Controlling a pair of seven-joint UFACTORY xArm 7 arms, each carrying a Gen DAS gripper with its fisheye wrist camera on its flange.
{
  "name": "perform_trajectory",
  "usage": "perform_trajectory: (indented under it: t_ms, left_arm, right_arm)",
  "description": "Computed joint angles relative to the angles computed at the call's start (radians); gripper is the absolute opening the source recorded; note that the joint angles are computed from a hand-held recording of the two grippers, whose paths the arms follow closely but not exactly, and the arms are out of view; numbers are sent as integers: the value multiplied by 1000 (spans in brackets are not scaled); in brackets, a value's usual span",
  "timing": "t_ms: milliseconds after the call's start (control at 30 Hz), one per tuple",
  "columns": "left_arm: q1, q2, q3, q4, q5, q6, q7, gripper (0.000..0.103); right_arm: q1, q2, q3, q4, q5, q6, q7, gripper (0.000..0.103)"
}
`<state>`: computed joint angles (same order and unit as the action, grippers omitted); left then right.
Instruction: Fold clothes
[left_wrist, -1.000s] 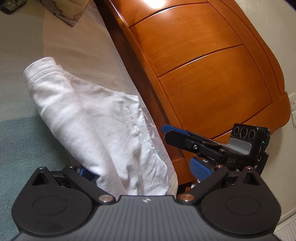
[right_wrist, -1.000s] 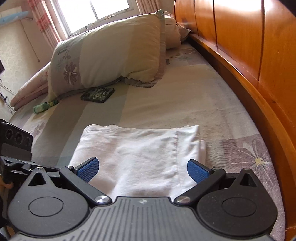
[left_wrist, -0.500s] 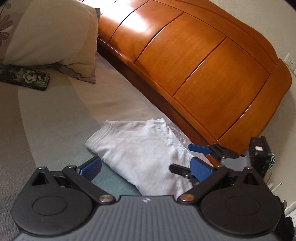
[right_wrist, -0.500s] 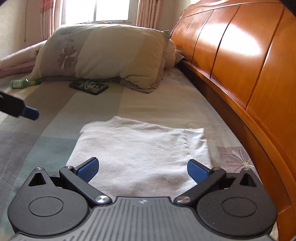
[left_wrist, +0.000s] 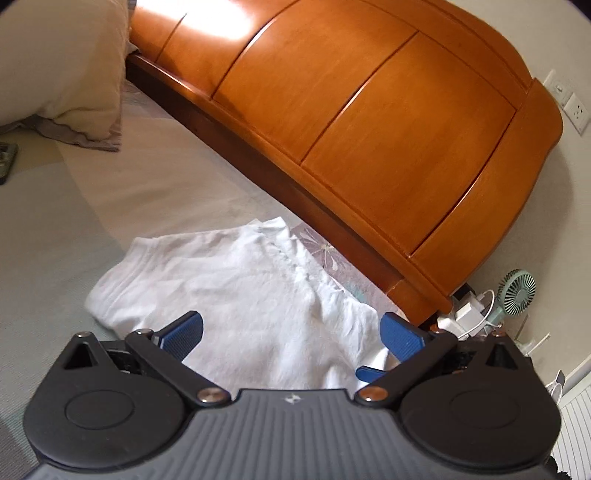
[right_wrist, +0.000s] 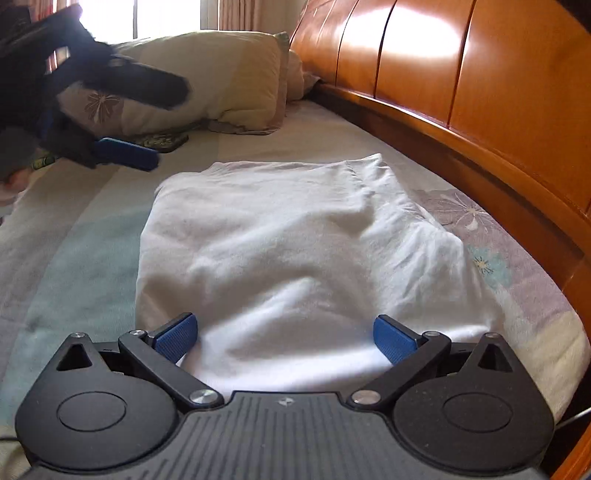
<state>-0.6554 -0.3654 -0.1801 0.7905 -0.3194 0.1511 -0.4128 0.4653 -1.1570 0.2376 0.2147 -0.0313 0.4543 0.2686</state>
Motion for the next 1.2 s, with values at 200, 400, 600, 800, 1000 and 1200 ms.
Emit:
perform_trajectory:
  t_ms: [200,400,600,800,1000,1200]
  left_arm:
    - [75,-8,-42,-11,85,79,-3,95]
    - [146,-135,-104,-3,225,256,-73,95]
    - [205,-378,-189,-78,385,497,-81,99]
    - [170,-602,-237,-174,395,661,-103,99]
    - [128,-698,-299,-192,392,787,-108,100]
    - [125,-766,-364,-193,411,842,-140,101]
  right_arm:
    - [7,-27,-58,31,-4,37,-68,103]
    - [-42,212,-172,108,48,-195,-147,103]
    - [-95,246,-199,123,86,-158,-206,103]
    - [-39,63,-140,97,119,0,-177,103]
    - [4,-100,-49,43,96,204,-175,103]
    - [-34,1,-65,138,103,79,-174,103]
